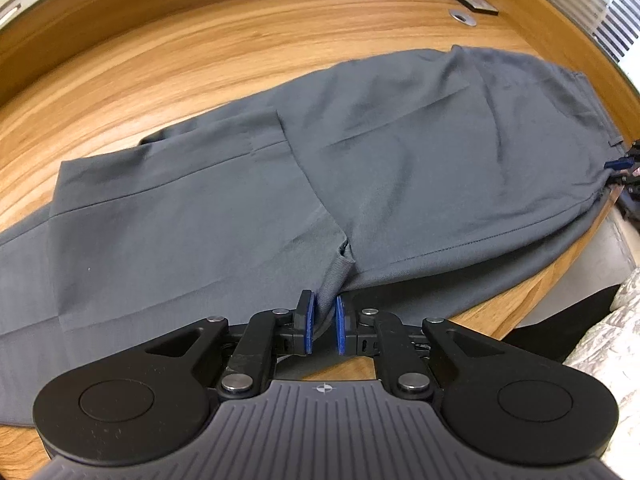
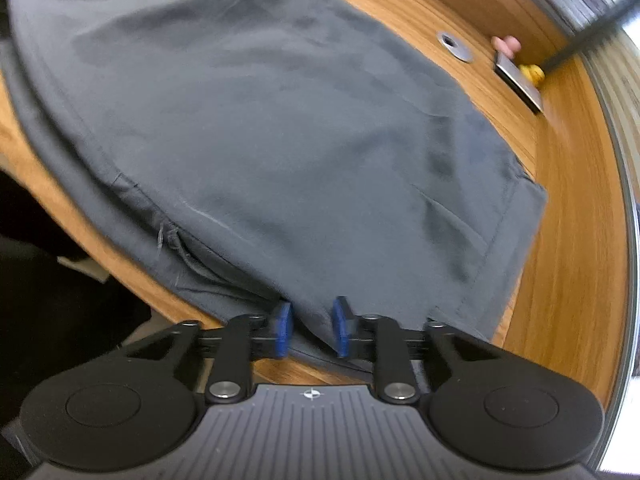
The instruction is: Fold clothes
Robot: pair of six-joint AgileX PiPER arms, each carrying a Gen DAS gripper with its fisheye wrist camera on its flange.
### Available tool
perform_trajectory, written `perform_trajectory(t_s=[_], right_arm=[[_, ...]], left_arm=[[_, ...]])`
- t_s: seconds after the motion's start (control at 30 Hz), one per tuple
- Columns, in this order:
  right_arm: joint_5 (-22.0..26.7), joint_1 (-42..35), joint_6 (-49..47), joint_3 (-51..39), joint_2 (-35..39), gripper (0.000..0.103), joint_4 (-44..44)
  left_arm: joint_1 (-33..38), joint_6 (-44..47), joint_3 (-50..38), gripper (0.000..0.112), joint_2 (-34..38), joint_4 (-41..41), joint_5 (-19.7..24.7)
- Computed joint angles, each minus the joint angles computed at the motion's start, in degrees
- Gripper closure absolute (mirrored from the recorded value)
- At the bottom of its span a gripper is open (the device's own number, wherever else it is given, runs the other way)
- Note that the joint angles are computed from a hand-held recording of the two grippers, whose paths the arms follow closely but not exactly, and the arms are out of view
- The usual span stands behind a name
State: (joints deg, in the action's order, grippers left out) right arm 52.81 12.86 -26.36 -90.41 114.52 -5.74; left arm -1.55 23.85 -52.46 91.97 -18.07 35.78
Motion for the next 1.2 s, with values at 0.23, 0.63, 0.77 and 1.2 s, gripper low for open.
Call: perform_trajectory(t_s=[0.23, 0.63, 0.77, 1.2], right_arm=[[-1.2, -1.5, 6.5, -4.1, -1.8, 0.094, -1.9], [0.5, -0.6, 8.1, -4.5, -1.3, 0.094, -3.9], [0.5, -0.7, 8.4, -4.1, -1.4, 0.093, -3.8], [-0.4, -0.3, 9.7, -1.6, -2.6, 0.092, -4.4]], left_arm=[[0.0, -5.6, 1.4, 0.103, -1.2, 6.4, -0.9], [-3.1, -3.5, 2.6, 0.086, -0.7, 9.5, -1.6], [-4.6, -2.4, 2.9, 0.078, -0.3, 10.0, -2.9], [-11.0, -8.9, 1.0, 0.077, 5.4, 14.8, -6.7]])
